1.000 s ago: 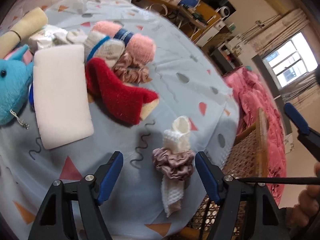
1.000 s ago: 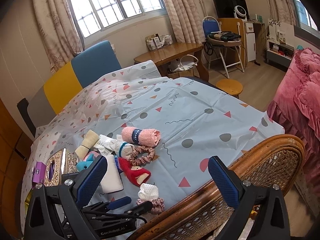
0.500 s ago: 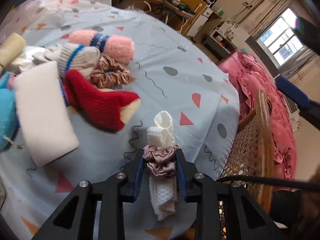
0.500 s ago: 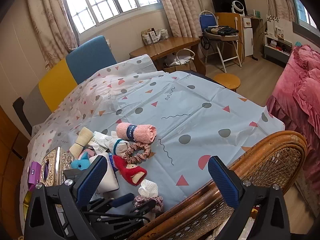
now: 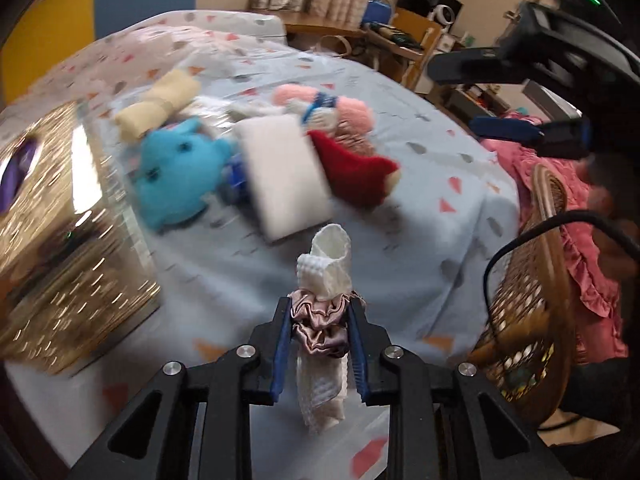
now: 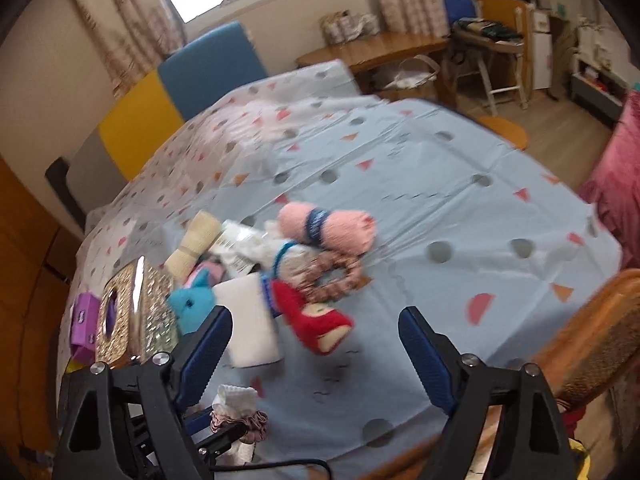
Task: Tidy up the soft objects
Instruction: 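Close the left gripper on the white towel while the right gripper grasps the white sponge, then carry the towel into the gold tray and open the left gripper while the right gripper lifts the sponge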
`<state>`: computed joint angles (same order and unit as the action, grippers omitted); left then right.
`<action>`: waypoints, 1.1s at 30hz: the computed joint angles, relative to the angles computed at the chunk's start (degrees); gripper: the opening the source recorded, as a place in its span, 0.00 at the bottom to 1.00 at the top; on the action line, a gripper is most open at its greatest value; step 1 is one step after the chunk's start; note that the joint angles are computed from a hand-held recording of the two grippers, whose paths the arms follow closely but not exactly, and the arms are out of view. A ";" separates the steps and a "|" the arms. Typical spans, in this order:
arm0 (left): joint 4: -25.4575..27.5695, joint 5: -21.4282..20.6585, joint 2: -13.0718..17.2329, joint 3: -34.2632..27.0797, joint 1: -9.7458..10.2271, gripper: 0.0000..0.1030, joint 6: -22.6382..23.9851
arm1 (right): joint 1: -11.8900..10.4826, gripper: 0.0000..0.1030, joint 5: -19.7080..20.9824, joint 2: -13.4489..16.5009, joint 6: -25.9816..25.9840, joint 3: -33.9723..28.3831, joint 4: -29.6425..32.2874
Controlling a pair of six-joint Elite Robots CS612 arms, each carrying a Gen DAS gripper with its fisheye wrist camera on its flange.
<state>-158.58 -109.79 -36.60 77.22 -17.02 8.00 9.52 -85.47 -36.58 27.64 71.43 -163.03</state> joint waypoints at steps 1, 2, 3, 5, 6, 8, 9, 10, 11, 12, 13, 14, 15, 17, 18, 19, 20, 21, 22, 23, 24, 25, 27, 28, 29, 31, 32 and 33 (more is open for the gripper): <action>-0.35 0.53 -0.15 0.48 0.14 0.27 -0.61 | 0.15 0.84 1.41 0.76 -0.93 -1.65 2.35; -0.90 1.15 -0.20 0.91 0.29 0.27 -1.14 | 0.33 0.84 2.84 1.70 -2.16 -3.65 5.23; -1.26 0.77 -0.18 1.20 0.47 0.28 -1.32 | 0.54 0.84 3.98 2.64 -3.51 -5.60 8.14; -2.75 0.79 -0.19 1.89 0.54 0.34 -2.80 | 1.01 0.84 5.67 4.78 -5.75 -9.84 13.70; -2.61 0.59 -0.08 1.89 0.61 0.38 -3.41 | 1.13 0.84 6.58 5.90 -6.62 -11.99 16.30; -3.25 1.11 0.13 1.94 0.41 0.46 -4.94 | 1.73 0.84 5.65 8.27 -7.69 -16.57 21.07; -3.46 1.17 0.24 1.94 0.34 0.47 -5.42 | 2.02 0.84 4.88 9.50 -8.77 -18.90 23.47; -3.65 1.15 0.33 2.02 0.37 0.49 -5.79 | 2.31 0.84 3.51 10.56 -9.09 -20.97 25.74; -3.57 0.90 0.41 1.96 0.41 0.49 -5.88 | 2.63 0.84 2.39 11.84 -9.29 -23.33 28.16; -3.57 0.55 0.42 2.03 0.47 0.48 -5.77 | 2.73 0.84 2.42 12.75 -9.99 -24.87 29.67; -4.11 0.22 0.39 2.28 0.53 0.41 -5.43 | 2.88 0.84 1.75 13.47 -10.00 -25.93 30.38; -4.67 -0.36 0.36 2.51 0.60 0.34 -4.90 | 3.03 0.77 0.78 13.86 -9.46 -26.27 30.28; -5.12 -0.90 0.31 2.72 0.64 0.30 -4.32 | 2.98 0.63 1.19 13.95 -9.46 -25.84 29.29; -6.72 -0.22 -0.08 3.66 0.46 0.26 -3.05 | 2.67 0.53 2.30 13.17 -8.49 -22.99 24.99; -7.30 -0.67 -0.21 4.07 0.53 0.24 -2.71 | 2.44 0.52 3.38 12.64 -7.79 -21.82 23.63; -7.69 -0.78 -0.35 4.37 0.55 0.24 -2.77 | 2.11 0.52 5.48 11.93 -7.30 -20.04 19.87; -8.18 -0.90 -0.54 4.74 0.63 0.24 -2.98 | 1.81 0.52 7.31 11.32 -6.80 -18.28 15.37; -8.59 -1.05 -0.71 5.11 0.70 0.24 -3.19 | 1.49 0.52 8.85 10.75 -5.95 -16.69 11.57; -8.92 -0.99 -0.92 5.45 0.79 0.24 -3.60 | 0.95 0.52 11.46 10.28 -3.83 -15.16 7.92; -9.17 -0.94 -1.16 5.79 0.95 0.24 -3.78 | 0.38 0.52 14.25 10.12 -1.81 -14.06 4.74; -9.59 -0.65 -1.45 6.19 1.02 0.24 -3.74 | -0.03 0.52 15.51 9.92 0.37 -12.99 1.62; -10.02 0.05 -1.72 6.50 0.98 0.24 -3.75 | -0.13 0.53 14.67 9.76 2.39 -12.33 -0.66; -10.70 0.93 -2.14 6.86 1.06 0.24 -3.73 | -0.38 0.53 12.56 9.36 6.47 -10.99 -4.04; -11.45 1.19 -2.37 7.09 1.16 0.24 -4.02 | -0.40 0.53 11.28 9.31 7.65 -11.17 -3.61; -12.07 1.43 -2.64 7.28 1.25 0.24 -4.30 | -0.36 0.53 9.71 9.10 8.78 -10.93 -3.03; -12.83 1.57 -2.93 7.06 1.42 0.24 -5.34 | -0.29 0.53 7.85 8.84 9.94 -10.60 -2.61; -13.58 1.49 -3.10 7.13 1.47 0.24 -5.74 | -0.30 0.53 7.30 8.73 10.09 -10.45 -2.67; -14.59 1.28 -3.30 7.18 1.52 0.24 -6.04 | -0.28 0.53 7.32 8.71 9.98 -10.42 -2.70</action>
